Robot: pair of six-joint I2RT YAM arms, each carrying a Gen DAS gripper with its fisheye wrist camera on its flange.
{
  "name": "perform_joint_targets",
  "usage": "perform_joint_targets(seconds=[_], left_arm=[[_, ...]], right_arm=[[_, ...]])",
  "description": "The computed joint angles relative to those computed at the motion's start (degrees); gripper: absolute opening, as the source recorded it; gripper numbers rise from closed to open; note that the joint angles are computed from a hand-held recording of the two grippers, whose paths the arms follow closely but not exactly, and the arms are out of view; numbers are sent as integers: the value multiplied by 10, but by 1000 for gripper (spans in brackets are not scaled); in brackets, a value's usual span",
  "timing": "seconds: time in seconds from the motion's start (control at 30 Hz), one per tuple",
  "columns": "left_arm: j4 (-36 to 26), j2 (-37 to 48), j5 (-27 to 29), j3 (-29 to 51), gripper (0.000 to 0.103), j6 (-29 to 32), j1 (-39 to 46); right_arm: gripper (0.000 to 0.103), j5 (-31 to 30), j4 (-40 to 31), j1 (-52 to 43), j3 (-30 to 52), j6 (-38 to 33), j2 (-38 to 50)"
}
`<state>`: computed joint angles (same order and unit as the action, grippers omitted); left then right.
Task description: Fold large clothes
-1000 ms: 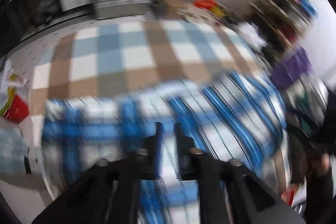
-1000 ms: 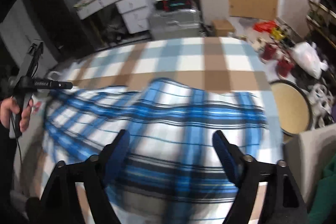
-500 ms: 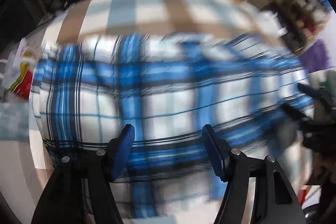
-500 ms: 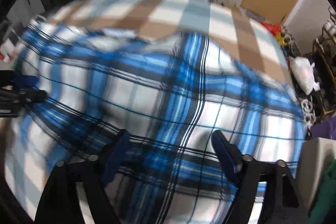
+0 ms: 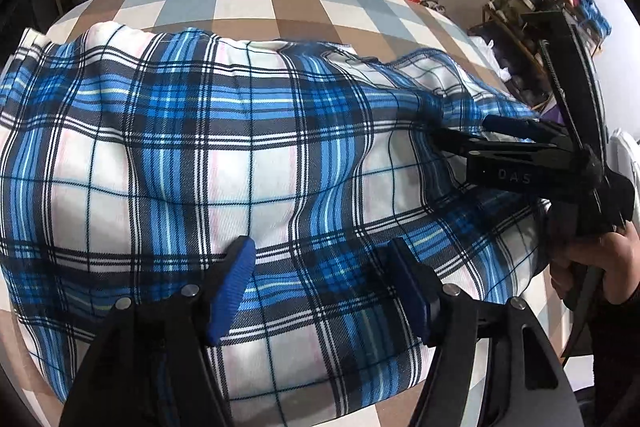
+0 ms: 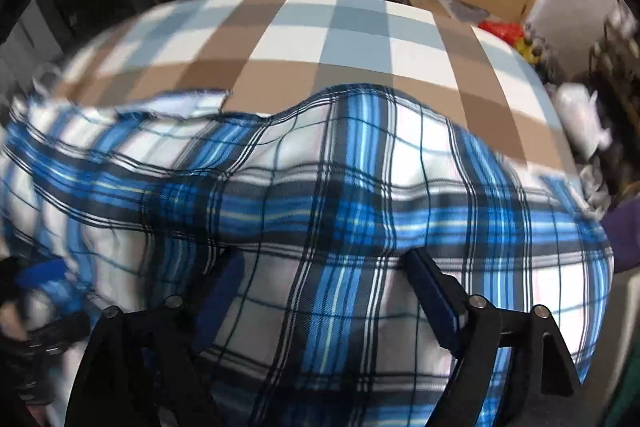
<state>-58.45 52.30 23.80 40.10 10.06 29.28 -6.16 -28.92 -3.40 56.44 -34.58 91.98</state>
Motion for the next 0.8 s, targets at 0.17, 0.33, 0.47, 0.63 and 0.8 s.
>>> perform_joint_targets(seconds=[0.17, 0.33, 0.47, 0.63, 0.8], left_arm=[[-79, -10, 56, 38, 63, 19, 63], [-78, -82, 9, 12, 63, -15, -52], [8, -38, -57, -28, 63, -63, -125], [20, -43, -72, -30, 63, -52, -124], [-52, -51, 1, 38, 64, 61, 35]], right_arm=[[70, -69, -101, -51, 61, -8, -11], [70, -210, -216, -170, 34, -130, -108], [70, -196, -185, -199, -57, -195, -158], [70, -151, -57, -171, -140, -168, -138], [54, -174, -145, -173, -59, -172, -127]])
